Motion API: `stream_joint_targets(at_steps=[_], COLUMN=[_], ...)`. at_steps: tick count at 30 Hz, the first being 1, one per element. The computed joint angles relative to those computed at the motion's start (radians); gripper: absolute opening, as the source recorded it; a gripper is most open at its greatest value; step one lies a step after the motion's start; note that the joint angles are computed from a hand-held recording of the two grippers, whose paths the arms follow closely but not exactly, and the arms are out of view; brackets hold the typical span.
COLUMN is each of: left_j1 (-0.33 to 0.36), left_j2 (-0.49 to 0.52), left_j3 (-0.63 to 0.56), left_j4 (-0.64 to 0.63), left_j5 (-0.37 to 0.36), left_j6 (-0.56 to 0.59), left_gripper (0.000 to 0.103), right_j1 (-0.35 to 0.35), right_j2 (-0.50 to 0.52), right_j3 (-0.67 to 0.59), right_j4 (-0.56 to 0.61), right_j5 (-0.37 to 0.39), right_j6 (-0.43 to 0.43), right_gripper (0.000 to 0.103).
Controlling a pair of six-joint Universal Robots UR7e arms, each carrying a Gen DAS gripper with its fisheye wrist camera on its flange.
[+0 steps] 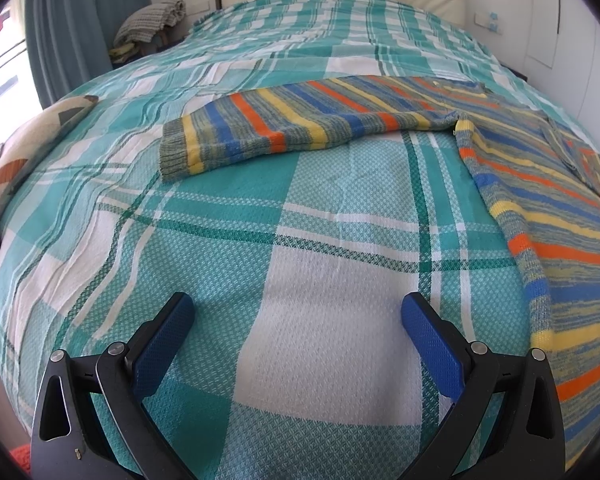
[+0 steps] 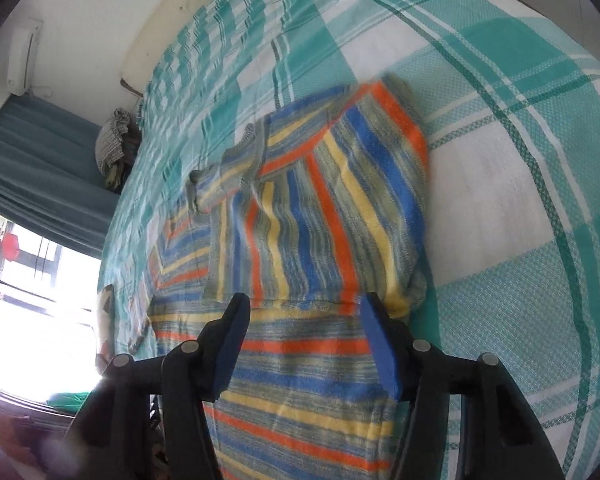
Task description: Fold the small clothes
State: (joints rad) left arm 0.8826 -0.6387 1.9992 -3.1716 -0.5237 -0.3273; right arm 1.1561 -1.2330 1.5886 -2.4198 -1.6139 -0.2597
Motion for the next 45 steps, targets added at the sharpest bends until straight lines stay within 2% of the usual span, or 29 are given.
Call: stream_joint_targets(at_steps=[1,2,4,7,10,14,18,21,23,24,25,27,32,45], left_j1=[0.001,0.000,-0.002,-0.002,-0.002,-0.006,-0.006,-0.005,-0.006,-0.007,-0.004,-0.007,-0.008,-0.010], left_j2=[0.001,0.002,0.004,0.003,0.003,0.006,0.007,0.008,0.009,0.010,0.009,0.010,0.011,0.014], left_j3=[-0.001,0.000,-0.001,0.000,0.001,0.002,0.002,0.002,0.003,0.003,0.002,0.003,0.003,0.004], left_j4=[-0.004,-0.007,-0.009,-0.008,-0.010,-0.009,-0.010,-0.015,-0.015,-0.014,-0.020,-0.015,-0.015,-0.015], left_j5=[0.000,0.001,0.003,0.005,0.005,0.008,0.009,0.011,0.011,0.011,0.010,0.011,0.012,0.014], left_j6=[0.003,0.004,0.005,0.004,0.005,-0.001,-0.001,0.005,0.002,0.000,0.008,0.000,0.000,-0.004], left_gripper=[0.102,0.102,0.102,0.102,0.102,0.102,0.102,0.102,0.102,0.102,0.102,0.102,0.102,0.102], right_j1=[0.001,-0.002,-0.018,-0.018,-0.013,-0.047,-0.088,-0.138,-0.177,-0.188,-0.186,-0.169,-0.170,-0.166], right_j2=[0.015,0.009,-0.028,-0.109,-0.174,-0.218,-0.220,-0.219,-0.224,-0.224,-0.219,-0.207,-0.186,-0.170], right_j3=[0.014,0.037,0.093,0.192,0.287,0.364,0.395,0.428,0.492,0.518,0.528,0.530,0.534,0.542], right_j4=[-0.021,-0.062,-0.134,-0.224,-0.387,-0.574,-0.645,-0.679,-0.792,-0.845,-0.872,-0.894,-0.928,-0.963], right_j5=[-0.050,-0.057,-0.008,0.014,-0.053,-0.118,-0.179,-0.154,-0.078,-0.057,-0.067,-0.095,-0.091,-0.094], right_j6=[0.016,0.011,-0.028,-0.124,-0.248,-0.345,-0.393,-0.397,-0.435,-0.455,-0.462,-0.475,-0.507,-0.531], right_gripper=[0.053,0.051,0.055,0.059,0.064,0.069,0.069,0.071,0.074,0.076,0.077,0.086,0.092,0.096])
